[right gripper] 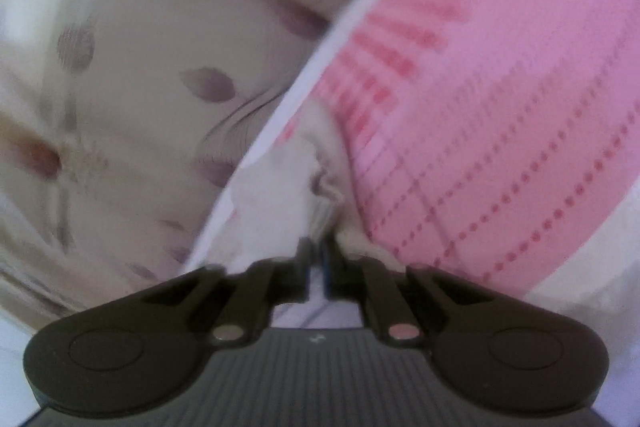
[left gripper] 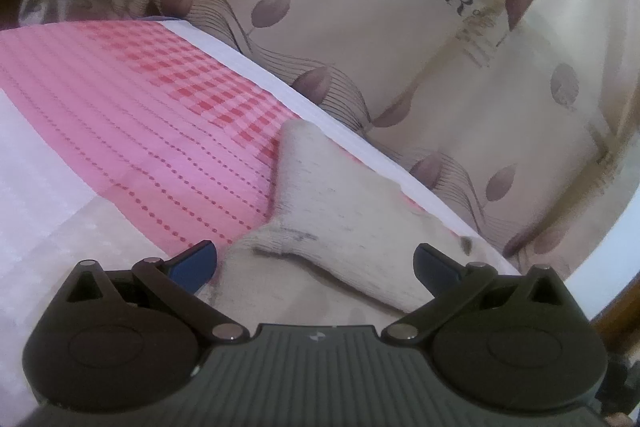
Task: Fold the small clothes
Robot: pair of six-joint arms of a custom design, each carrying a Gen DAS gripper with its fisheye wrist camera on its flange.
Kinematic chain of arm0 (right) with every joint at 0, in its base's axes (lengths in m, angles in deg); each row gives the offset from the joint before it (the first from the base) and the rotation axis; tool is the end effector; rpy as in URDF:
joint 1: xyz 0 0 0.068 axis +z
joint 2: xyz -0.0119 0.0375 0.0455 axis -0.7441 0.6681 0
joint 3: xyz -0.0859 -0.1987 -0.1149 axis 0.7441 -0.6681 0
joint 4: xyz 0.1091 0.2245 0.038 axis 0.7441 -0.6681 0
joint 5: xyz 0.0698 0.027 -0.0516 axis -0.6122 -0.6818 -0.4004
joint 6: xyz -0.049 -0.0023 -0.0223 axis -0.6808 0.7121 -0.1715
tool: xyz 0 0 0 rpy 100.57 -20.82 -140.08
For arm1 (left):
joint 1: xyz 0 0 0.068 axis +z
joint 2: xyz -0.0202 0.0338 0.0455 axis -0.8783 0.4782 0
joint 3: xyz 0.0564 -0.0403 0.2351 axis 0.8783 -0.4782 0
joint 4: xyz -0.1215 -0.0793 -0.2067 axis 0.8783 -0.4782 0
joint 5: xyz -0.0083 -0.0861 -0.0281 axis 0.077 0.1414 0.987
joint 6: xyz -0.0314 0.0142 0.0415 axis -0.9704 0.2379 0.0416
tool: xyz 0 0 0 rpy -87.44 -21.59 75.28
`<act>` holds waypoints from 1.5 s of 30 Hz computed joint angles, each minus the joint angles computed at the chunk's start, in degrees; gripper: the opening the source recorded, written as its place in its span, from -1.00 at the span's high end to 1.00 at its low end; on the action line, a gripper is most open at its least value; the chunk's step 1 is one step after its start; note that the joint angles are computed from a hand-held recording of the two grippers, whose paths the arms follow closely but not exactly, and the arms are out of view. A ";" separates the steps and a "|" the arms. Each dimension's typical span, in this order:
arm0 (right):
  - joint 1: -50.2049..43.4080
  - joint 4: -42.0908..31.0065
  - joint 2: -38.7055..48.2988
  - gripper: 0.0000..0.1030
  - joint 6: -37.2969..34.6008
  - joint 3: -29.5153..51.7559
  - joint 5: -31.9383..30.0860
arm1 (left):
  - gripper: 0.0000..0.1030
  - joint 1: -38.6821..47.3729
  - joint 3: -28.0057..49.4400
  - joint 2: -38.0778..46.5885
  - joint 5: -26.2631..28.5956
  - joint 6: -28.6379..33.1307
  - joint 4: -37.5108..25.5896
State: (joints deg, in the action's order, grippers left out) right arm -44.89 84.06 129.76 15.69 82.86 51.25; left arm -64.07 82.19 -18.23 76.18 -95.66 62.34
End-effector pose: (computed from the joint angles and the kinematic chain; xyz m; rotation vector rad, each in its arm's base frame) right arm 0.3451 0.0359 0.1440 0.7846 2.0973 1.1564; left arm 0.2626 -0.0128 0.1970 -0.5836 1.9782 -0.4441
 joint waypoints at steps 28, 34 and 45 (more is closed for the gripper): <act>-35.52 -81.16 -76.10 -0.46 -61.57 -22.53 -22.48 | -1.00 17.02 0.77 -30.77 25.51 27.55 -48.76; -20.29 -79.28 -89.15 -0.41 -52.09 -26.71 -14.60 | -0.95 29.00 0.47 -36.83 37.90 43.78 -63.91; -5.77 -70.99 -93.69 0.69 -36.21 -32.24 -10.84 | 0.72 31.46 -0.91 -42.03 41.65 46.28 -74.36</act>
